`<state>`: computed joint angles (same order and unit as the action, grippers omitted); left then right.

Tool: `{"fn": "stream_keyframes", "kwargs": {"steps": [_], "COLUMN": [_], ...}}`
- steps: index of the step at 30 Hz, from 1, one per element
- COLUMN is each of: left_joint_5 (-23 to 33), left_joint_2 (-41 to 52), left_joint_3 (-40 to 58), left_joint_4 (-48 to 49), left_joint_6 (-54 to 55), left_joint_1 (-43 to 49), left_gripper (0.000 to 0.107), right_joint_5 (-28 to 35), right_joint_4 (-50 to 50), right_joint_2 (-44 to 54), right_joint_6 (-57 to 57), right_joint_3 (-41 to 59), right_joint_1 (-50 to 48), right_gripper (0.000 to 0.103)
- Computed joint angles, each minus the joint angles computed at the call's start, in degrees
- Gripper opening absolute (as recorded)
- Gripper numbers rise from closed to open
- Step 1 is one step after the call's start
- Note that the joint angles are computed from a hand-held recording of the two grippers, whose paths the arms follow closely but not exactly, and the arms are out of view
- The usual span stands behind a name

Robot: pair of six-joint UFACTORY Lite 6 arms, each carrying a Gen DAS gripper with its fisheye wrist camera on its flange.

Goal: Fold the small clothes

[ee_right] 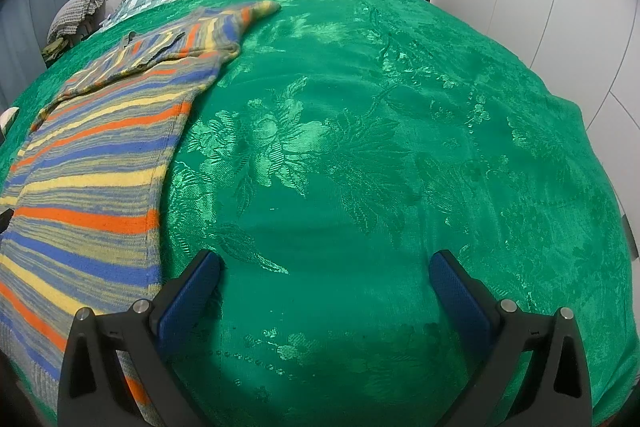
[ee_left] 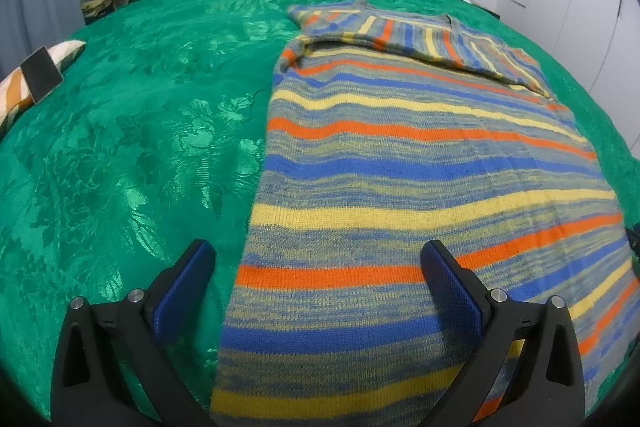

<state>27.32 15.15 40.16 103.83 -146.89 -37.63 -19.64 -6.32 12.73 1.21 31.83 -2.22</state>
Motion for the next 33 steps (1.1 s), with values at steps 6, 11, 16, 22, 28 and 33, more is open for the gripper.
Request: {"fn": "stream_keyframes", "kwargs": {"steps": [6,11,16,22,28,33], "left_joint_5": [0.0,0.1,0.1,0.2,0.2,0.3], "left_joint_2": [0.0,0.0,0.0,0.0,0.1,0.2], "left_joint_3": [0.0,-0.1,0.0,-0.1,0.0,0.1], "left_joint_4": [0.2,0.1,0.0,-0.1,-0.1,-0.2], "left_joint_6": [-0.2,-0.1,-0.1,0.0,-0.1,0.0], "left_joint_1": [0.0,0.0,-0.1,-0.1,-0.2,-0.3], "left_gripper": [0.103,0.103,0.103,0.103,0.103,0.103], "right_joint_5": [0.2,0.2,0.4,0.3,0.3,0.4], "right_joint_4": [1.2,2.8,3.2,3.1,3.0,3.0], "right_joint_2": [0.1,-0.1,0.0,-0.1,-0.1,-0.1], "right_joint_6": [-0.9,-2.2,-2.5,-2.5,-2.4,-2.5], "right_joint_3": [0.2,0.0,0.2,0.1,0.1,0.1], "right_joint_1": [0.3,0.7,0.8,0.8,0.7,0.7], "right_gripper": [0.103,0.103,0.103,0.103,0.103,0.103]}}
